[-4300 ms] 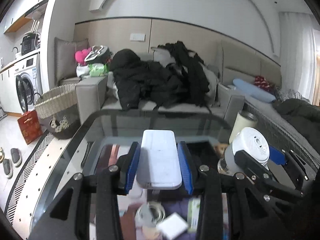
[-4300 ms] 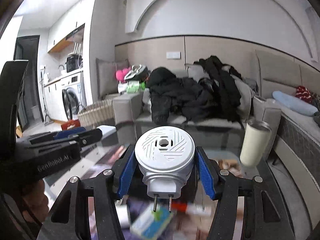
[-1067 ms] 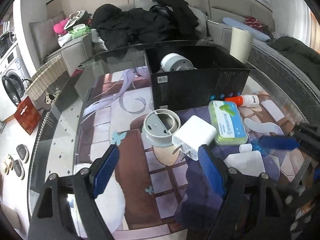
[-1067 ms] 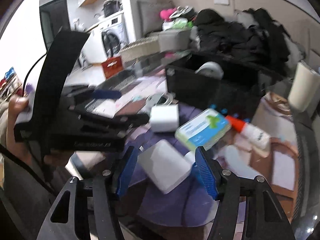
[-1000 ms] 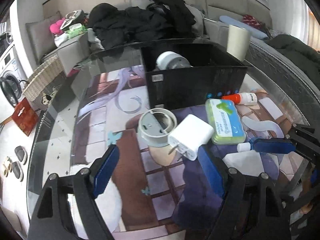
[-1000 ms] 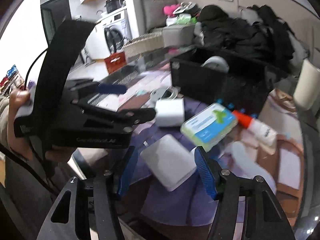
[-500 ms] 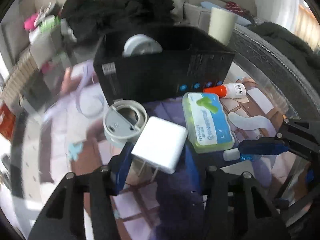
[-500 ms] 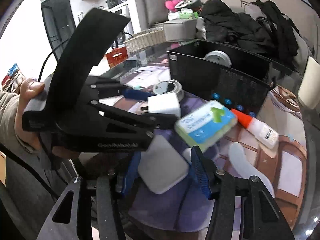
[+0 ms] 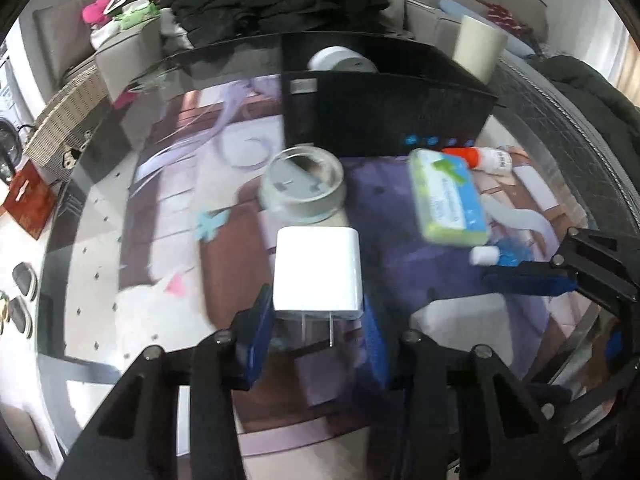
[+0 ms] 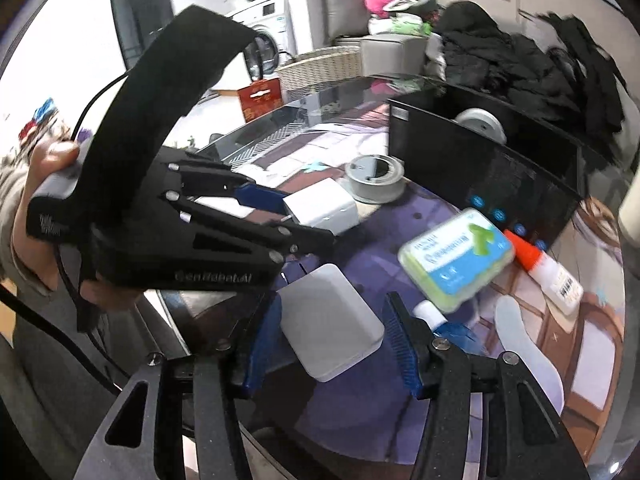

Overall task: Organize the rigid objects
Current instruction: 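Grasp the white square flat charger with the right tool, then carry the cube charger with left tool while right tool carries square charger to box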

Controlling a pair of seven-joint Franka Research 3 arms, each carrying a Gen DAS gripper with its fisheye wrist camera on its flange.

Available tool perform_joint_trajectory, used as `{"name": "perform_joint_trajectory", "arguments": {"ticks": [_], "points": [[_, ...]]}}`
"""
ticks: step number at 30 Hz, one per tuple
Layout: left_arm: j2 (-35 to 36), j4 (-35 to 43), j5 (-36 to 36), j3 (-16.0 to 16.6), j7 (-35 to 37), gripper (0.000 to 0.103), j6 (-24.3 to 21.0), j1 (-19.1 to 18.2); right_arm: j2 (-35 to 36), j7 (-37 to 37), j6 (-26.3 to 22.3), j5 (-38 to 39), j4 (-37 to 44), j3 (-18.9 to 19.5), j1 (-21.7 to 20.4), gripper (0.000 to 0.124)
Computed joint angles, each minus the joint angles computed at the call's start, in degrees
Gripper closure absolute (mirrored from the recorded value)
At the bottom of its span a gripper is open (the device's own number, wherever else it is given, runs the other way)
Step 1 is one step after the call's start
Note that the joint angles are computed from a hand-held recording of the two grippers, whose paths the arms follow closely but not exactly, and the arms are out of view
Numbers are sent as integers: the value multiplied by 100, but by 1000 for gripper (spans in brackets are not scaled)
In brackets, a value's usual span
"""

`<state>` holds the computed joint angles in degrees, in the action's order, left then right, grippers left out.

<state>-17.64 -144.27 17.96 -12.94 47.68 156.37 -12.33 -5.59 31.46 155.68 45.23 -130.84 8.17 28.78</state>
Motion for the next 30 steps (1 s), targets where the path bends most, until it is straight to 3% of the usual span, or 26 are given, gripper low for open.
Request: {"name": "perform_joint_trajectory", "arguments": {"ticks": [5, 7, 9, 16, 24, 30], "points": [[-123, -143, -4, 37, -9, 62, 19, 24, 175, 258, -157, -384, 121, 63, -4, 64], [-127, -141, -20, 38, 6, 62, -1, 20, 172, 371, -178, -585, 72, 99, -9, 68], [-118, -125, -45, 40, 12, 62, -16, 13, 120, 592, 123, -736, -56, 129, -10, 77], [76, 54, 150, -86, -64, 62, 9, 13, 142, 2214, 872, -1907, -206, 88, -262, 79], [270, 271, 360, -162, -216, 56, -57, 5, 71, 1982, 893, -1690, -245, 1, -165, 78], [302, 309, 384, -104, -223, 63, -86, -30, 166, 2179, 792, -1875, -222, 17, -213, 79]]}}
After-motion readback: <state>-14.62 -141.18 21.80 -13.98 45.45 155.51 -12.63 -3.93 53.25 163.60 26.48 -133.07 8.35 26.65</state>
